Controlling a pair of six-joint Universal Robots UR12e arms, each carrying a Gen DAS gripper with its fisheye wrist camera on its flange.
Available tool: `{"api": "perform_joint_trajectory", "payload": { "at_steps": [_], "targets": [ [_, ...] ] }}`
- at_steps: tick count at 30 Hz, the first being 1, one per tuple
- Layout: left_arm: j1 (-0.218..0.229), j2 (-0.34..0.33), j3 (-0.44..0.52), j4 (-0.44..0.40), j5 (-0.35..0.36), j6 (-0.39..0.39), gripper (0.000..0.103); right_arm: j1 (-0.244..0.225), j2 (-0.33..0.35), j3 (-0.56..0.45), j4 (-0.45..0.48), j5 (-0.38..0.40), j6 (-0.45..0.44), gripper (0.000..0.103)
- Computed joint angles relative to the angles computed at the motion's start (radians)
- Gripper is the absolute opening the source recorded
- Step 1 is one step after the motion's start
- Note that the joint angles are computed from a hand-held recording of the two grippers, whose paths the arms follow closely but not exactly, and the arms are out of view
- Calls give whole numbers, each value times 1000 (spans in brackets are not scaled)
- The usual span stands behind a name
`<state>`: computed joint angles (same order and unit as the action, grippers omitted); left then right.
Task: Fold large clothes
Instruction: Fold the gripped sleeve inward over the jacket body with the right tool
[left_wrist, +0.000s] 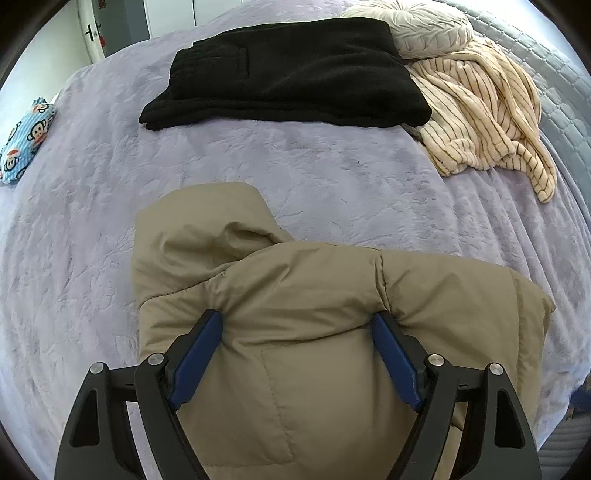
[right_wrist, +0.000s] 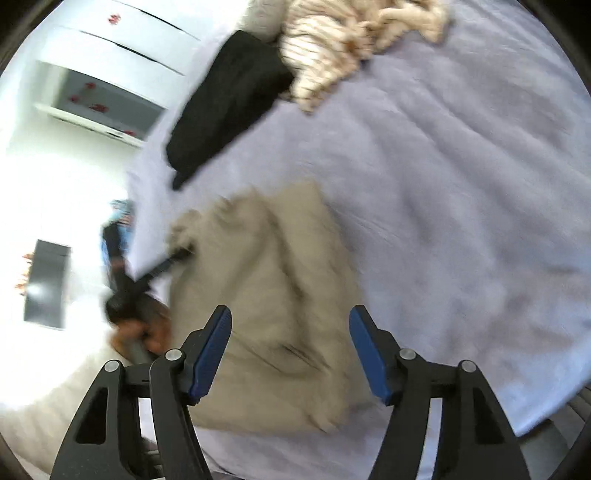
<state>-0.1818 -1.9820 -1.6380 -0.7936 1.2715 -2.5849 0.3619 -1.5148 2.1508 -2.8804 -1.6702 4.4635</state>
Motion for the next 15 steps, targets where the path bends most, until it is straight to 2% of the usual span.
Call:
{"api": "perform_joint_trajectory", "payload": {
  "at_steps": [2,4,6,7,8,10,13,15],
  "targets": [
    [0,1,0,-1,2,-5,83,-47,85,-35,-83,62,-44,70],
    [0,3,-1,-2,6,-1,83,-89,145,-38,-178,138,-15,70],
    [-4,4,-2,-2,17,4,83,-108,187,-48,-247,184,33,68],
    [-6,4,-4,3,25,4,83,-122,208,-57,-248,201,37,51],
    [-9,6,-6,8,34,2,83,-125,213,-68,-206,204,28,21],
    [-16,12,-15,20,47,0,83,-115,211,-89,-104,185,-4,13],
    [-30,28,-43,48,55,28,83,-94,195,-98,19,145,-53,11],
    [-41,36,-60,73,71,45,83,-94,195,-82,24,157,-42,11]
  ]
}}
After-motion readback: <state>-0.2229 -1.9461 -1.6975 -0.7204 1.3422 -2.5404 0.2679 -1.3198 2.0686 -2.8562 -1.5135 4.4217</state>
